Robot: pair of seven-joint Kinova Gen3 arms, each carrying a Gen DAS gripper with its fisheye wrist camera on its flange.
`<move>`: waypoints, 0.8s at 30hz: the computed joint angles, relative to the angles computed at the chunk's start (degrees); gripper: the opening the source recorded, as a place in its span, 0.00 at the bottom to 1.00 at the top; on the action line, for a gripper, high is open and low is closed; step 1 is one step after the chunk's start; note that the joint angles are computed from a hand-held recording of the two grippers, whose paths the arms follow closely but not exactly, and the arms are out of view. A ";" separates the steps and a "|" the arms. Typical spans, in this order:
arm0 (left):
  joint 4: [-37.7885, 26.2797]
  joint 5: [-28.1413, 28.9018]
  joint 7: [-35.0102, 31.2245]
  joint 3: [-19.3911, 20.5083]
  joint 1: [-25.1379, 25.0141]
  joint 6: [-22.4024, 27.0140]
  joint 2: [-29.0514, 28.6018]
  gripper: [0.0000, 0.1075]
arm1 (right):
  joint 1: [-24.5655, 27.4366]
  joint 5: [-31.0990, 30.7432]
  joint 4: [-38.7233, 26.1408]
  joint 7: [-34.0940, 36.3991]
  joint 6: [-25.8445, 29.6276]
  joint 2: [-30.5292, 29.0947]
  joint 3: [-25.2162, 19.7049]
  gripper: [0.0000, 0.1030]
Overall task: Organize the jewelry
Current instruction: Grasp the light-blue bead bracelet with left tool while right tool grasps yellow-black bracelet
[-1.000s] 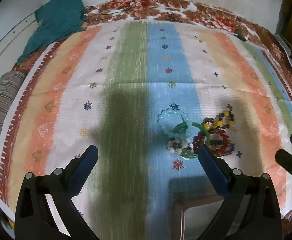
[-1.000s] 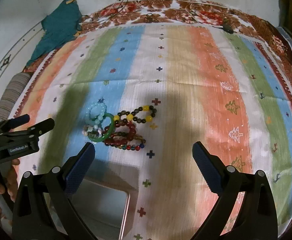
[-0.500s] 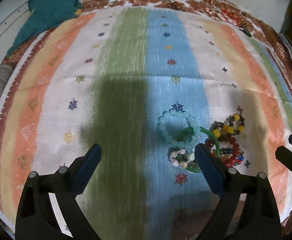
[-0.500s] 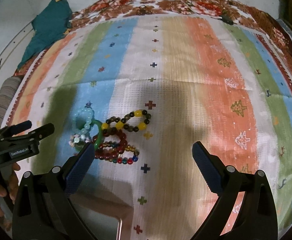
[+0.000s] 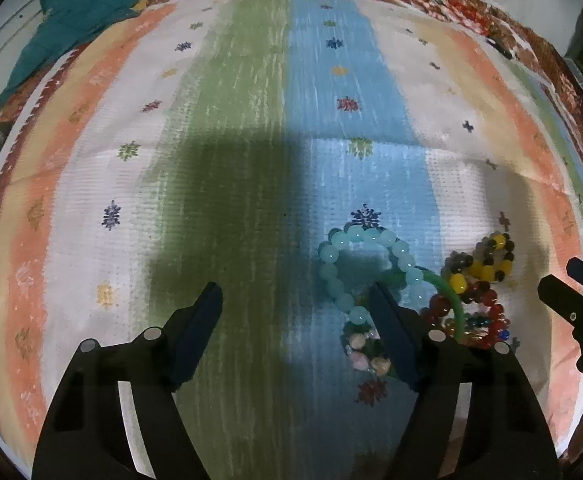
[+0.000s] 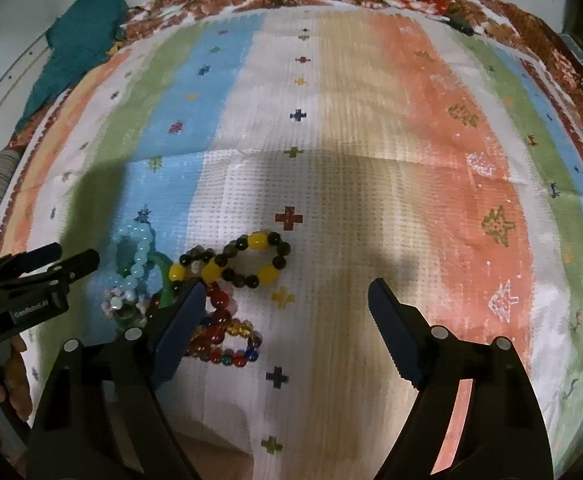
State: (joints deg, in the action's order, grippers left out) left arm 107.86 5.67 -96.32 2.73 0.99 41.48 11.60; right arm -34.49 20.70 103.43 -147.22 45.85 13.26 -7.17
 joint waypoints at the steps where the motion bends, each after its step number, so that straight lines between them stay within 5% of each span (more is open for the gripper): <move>1: -0.17 0.02 -0.06 0.00 -0.02 0.02 0.37 0.66 | 0.01 0.18 -0.25 0.06 0.08 0.47 0.08 0.76; 8: -1.25 0.44 -0.64 0.15 -0.24 -0.02 2.26 0.61 | 0.79 -0.96 -1.61 2.38 -0.50 3.44 0.97 0.71; 18: -1.46 -2.41 0.85 -0.08 1.73 -1.72 4.28 0.59 | 2.13 -4.52 -2.20 5.68 -2.39 5.84 1.99 0.52; 24: 0.88 -6.00 1.41 -0.12 3.11 -5.56 3.66 0.45 | 0.76 -3.24 -2.39 6.06 -3.18 6.77 2.76 0.37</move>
State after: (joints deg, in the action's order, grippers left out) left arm 108.74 -0.33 -94.91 2.61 4.10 35.91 15.27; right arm -33.73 17.46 101.04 -141.17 42.67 20.03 -4.41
